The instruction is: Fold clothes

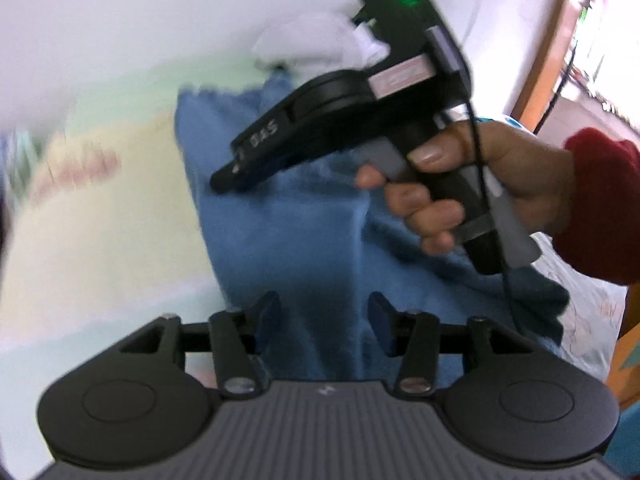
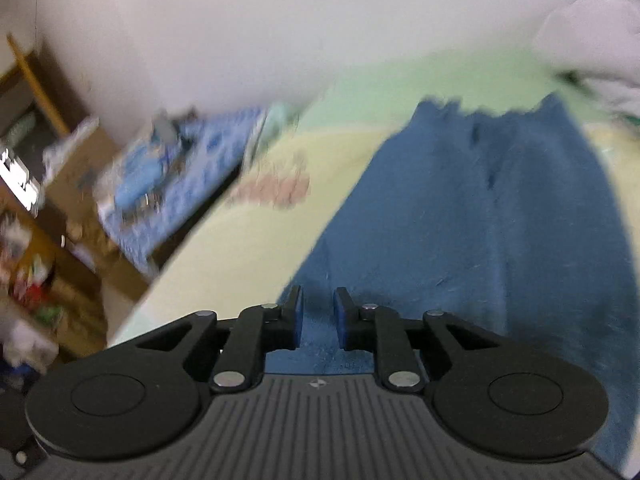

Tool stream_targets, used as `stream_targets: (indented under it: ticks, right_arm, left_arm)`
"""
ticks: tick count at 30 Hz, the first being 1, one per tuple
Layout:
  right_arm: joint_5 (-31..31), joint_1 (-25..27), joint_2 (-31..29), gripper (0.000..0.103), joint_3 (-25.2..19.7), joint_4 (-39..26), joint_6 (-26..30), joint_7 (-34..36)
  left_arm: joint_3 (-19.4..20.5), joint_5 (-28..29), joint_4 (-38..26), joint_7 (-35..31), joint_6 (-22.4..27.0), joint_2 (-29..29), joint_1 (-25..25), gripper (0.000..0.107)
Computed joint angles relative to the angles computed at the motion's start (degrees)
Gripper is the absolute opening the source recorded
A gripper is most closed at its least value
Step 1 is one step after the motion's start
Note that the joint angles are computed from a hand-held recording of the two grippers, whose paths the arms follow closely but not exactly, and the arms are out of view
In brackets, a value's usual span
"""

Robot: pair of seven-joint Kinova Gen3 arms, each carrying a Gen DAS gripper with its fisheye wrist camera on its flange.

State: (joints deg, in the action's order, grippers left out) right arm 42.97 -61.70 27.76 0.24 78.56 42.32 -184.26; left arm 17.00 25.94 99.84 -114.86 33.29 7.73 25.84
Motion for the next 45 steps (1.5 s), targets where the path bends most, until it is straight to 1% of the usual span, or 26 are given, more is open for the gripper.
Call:
stream_targets:
  ticks: [1, 3, 6, 7, 9, 12, 14, 15, 17, 18, 19, 20, 21, 23, 24, 26, 28, 31, 32, 34, 35, 37, 39, 41, 43, 45]
  right_arm:
    - [-1.6, 0.8, 0.3, 0.001, -0.5, -0.6, 1.2, 1.4]
    - [-2.3, -0.3, -0.3, 0.0, 0.9, 0.3, 2.3, 1.4]
    - [-1.4, 0.3, -0.9, 0.001, -0.7, -0.7, 5.0, -0.2]
    - [0.3, -0.3, -1.1, 0.009, 0.0, -0.6, 4.1, -1.9]
    - [2.5, -1.4, 0.3, 0.01, 2.3, -2.8, 4.7, -2.4]
    - [1.3, 2.3, 4.8, 0.012, 0.2, -9.6, 9.4, 3.1]
    - [-1.8, 4.8, 7.0, 0.008, -0.1, -12.1, 11.0, 6.1]
    - [-3.1, 4.8, 7.0, 0.0, 1.4, -11.9, 11.0, 6.2]
    - [-3.6, 4.3, 7.1, 0.0, 3.5, -12.6, 12.2, 4.9]
    - [-2.7, 4.2, 7.0, 0.01, 4.3, -12.8, 11.7, 4.2]
    - [-2.5, 4.3, 6.8, 0.013, 5.3, -12.8, 10.3, 4.3]
    - [-3.2, 5.3, 7.1, 0.012, 5.3, -13.6, 9.5, 5.5]
    - [-4.5, 7.2, 8.2, 0.012, 4.2, -15.5, 9.7, 7.5]
    - [-7.0, 11.2, 11.4, 0.011, 1.4, -20.8, 11.7, 12.1]
    - [-7.4, 11.8, 12.4, 0.007, 1.6, -22.3, 12.1, 13.5]
    - [-7.7, 11.0, 13.9, 0.0, 4.9, -23.5, 11.6, 14.4]
    - [-6.2, 10.1, 15.9, 0.0, 7.3, -25.5, 13.4, 14.1]
    - [-7.0, 9.3, 17.9, 0.0, 10.0, -28.6, 15.4, 15.6]
    - [-6.7, 9.5, 17.6, 0.0, 9.7, -28.1, 14.7, 15.1]
    - [-5.6, 8.6, 15.2, 0.006, 10.3, -23.9, 10.8, 12.0]
    - [-5.0, 7.6, 13.1, 0.006, 10.1, -21.2, 9.3, 9.9]
    - [-5.4, 7.6, 8.4, 0.01, 6.6, -15.9, 6.8, 8.3]
    - [-6.9, 8.6, 4.3, 0.012, 1.5, -10.6, 4.2, 9.1]
    - [-8.0, 7.4, 1.6, 0.014, -0.2, -5.5, 1.3, 7.4]
    - [-6.3, 3.2, 0.1, 0.012, 2.3, -1.3, 0.9, 2.8]
    - [-5.1, -2.1, -1.0, 0.013, 6.2, 0.1, 4.2, -1.9]
  left_arm:
    - [-0.1, 1.9, 0.5, -1.2, -0.4, 0.5, -0.4, 0.048]
    - [0.8, 6.3, 2.6, -5.5, -1.6, -0.5, -1.7, 0.049]
    - [2.4, 11.9, 3.4, -10.8, 0.3, -0.4, -3.9, 0.052]
    - [1.6, 12.3, 3.2, -11.9, 1.0, -0.3, -2.9, 0.052]
    - [1.5, 11.6, 2.7, -12.8, 1.9, -0.2, -2.1, 0.052]
    - [1.4, 8.5, 1.8, -13.4, -0.6, -0.3, -0.9, 0.053]
    - [-0.6, 5.5, 0.6, -10.8, -2.1, 1.1, 1.0, 0.053]
    - [-0.9, 5.4, -0.3, -10.4, -1.6, 2.2, 0.9, 0.052]
    - [1.7, 8.0, -0.6, -12.2, 0.0, 3.5, -2.5, 0.055]
    - [2.4, 10.3, 0.4, -14.5, -0.1, 3.1, -3.6, 0.061]
    - [2.7, 11.7, 1.4, -16.1, -0.8, 2.9, -3.6, 0.065]
    - [3.0, 12.7, 2.2, -17.3, -1.4, 2.7, -3.6, 0.073]
    - [3.4, 12.9, 2.8, -17.8, -2.2, 2.6, -3.3, 0.076]
    - [3.2, 11.0, 3.3, -17.3, -4.4, 2.7, -1.1, 0.079]
    - [3.2, 9.7, 3.6, -16.6, -5.3, 2.6, -0.4, 0.079]
    - [3.1, 8.7, 4.1, -16.4, -6.8, 2.5, 0.8, 0.079]
    - [4.3, 11.3, 3.9, -17.4, -6.2, 3.2, -1.2, 0.079]
    - [4.7, 13.4, 3.8, -18.2, -6.4, 4.1, -1.7, 0.079]
    - [4.6, 13.2, 3.5, -17.8, -6.4, 4.3, -1.5, 0.078]
    - [4.1, 11.2, 2.5, -17.0, -5.3, 4.4, -1.0, 0.068]
    - [4.1, 11.1, 2.8, -17.8, -4.9, 3.2, -1.6, 0.061]
    - [4.6, 13.4, 4.2, -21.7, -5.2, 1.2, -3.2, 0.061]
    - [3.9, 15.0, 3.7, -23.7, -2.1, 1.6, -4.0, 0.062]
    - [3.4, 16.3, 3.2, -25.0, -0.4, 3.0, -4.3, 0.062]
    - [4.1, 18.2, 3.4, -28.2, 0.1, 3.8, -5.4, 0.065]
    - [3.1, 16.7, 2.1, -28.8, 1.5, 4.0, -4.3, 0.065]
